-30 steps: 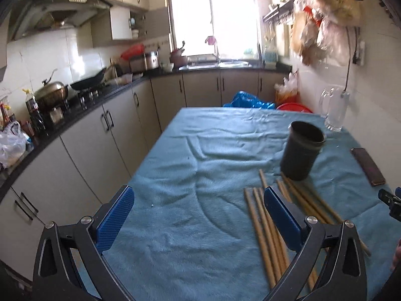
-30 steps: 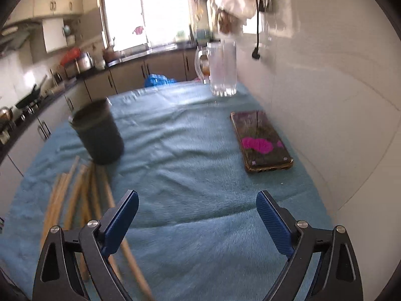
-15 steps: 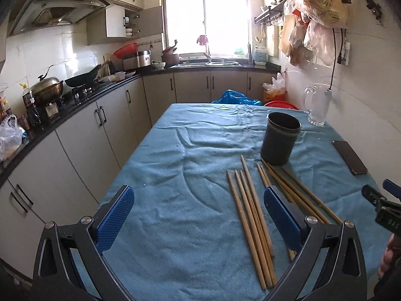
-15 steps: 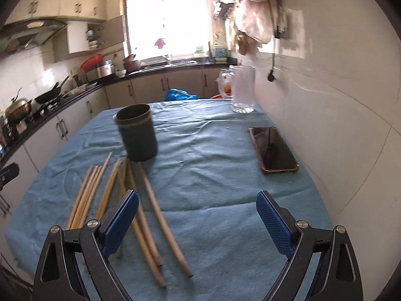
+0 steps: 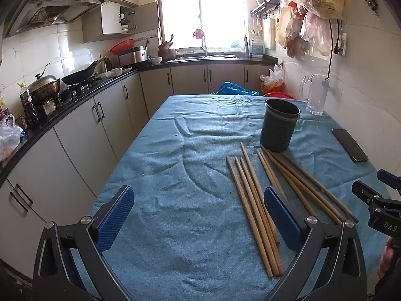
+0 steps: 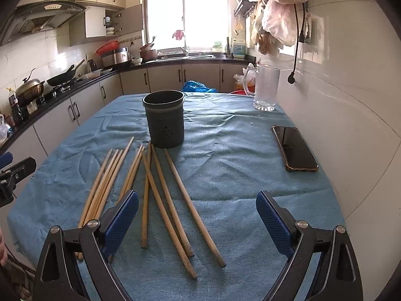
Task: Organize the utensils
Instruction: 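Move both tools over the row of wooden chopsticks, then close the left tool on one chopstick while the right tool grasps another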
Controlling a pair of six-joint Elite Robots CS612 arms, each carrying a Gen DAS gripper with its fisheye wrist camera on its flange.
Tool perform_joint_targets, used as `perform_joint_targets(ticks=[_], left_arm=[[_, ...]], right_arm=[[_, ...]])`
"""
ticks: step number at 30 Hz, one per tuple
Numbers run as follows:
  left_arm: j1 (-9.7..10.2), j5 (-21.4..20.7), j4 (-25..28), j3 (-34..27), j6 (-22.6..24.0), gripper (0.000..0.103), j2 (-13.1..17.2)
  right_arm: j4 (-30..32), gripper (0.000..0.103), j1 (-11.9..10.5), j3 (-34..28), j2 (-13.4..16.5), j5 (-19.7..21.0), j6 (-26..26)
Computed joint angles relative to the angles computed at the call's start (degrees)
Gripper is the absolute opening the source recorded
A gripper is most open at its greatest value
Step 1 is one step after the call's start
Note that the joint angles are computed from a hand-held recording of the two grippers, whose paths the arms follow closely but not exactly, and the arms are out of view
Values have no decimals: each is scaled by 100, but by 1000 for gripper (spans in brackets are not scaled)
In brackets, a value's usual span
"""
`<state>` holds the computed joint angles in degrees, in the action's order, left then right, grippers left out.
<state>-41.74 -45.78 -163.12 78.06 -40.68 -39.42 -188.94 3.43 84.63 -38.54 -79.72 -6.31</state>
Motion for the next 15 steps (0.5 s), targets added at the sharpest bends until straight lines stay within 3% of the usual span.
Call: perform_joint_targets(ticks=[10,15], left_arm=[[31,-200,182,-15,-16,103,9],[109,-508,271,-70,-71,103,40]], right_arm=[[110,96,15,-14,6,6,52],[251,96,0,-63,38,9,51]])
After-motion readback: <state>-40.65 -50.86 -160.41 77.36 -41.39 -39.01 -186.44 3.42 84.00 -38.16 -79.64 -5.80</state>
